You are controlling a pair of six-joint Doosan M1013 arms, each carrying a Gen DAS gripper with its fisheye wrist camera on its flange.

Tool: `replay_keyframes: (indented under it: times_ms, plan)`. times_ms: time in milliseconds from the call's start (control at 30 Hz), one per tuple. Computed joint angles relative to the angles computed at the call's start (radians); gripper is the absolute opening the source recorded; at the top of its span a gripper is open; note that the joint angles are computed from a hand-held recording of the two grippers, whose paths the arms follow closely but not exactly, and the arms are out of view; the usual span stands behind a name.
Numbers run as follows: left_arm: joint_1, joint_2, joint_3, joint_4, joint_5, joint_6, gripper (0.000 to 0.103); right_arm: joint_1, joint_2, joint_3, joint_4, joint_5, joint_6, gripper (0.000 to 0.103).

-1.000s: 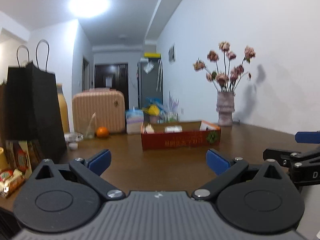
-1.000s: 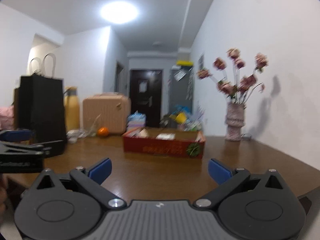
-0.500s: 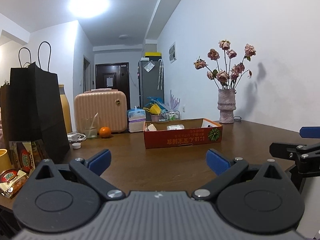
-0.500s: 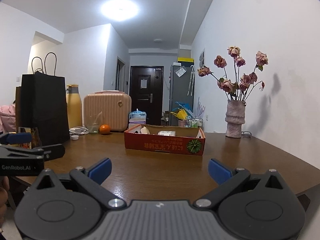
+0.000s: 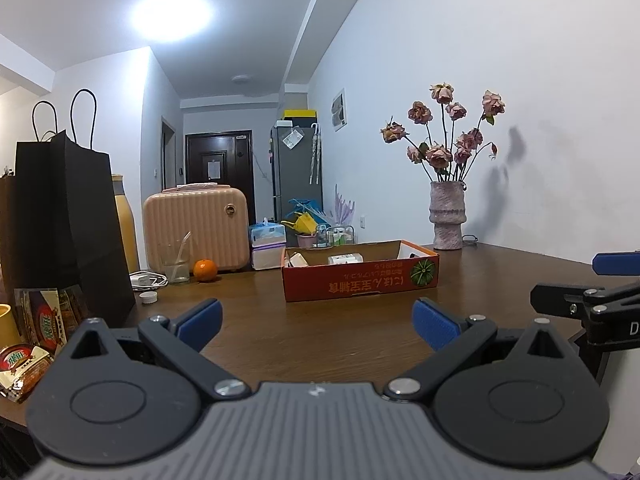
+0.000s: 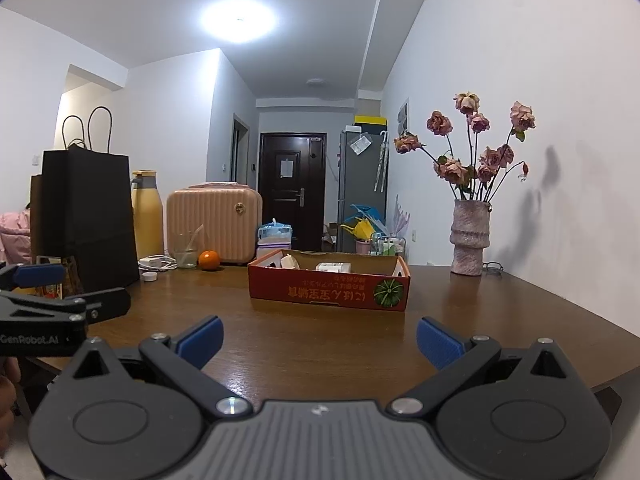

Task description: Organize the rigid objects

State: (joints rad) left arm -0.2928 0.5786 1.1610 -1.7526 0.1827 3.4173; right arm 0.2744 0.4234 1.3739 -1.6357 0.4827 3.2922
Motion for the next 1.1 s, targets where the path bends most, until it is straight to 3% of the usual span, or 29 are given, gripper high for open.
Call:
replay_keyframes:
  times_ms: [1100]
  plan:
    - [0.002,0.000,0.001,-0.002,0.005,0.003,0.103,0.001,-0.001,0.004,-0.015,0.009,0.024,0.103]
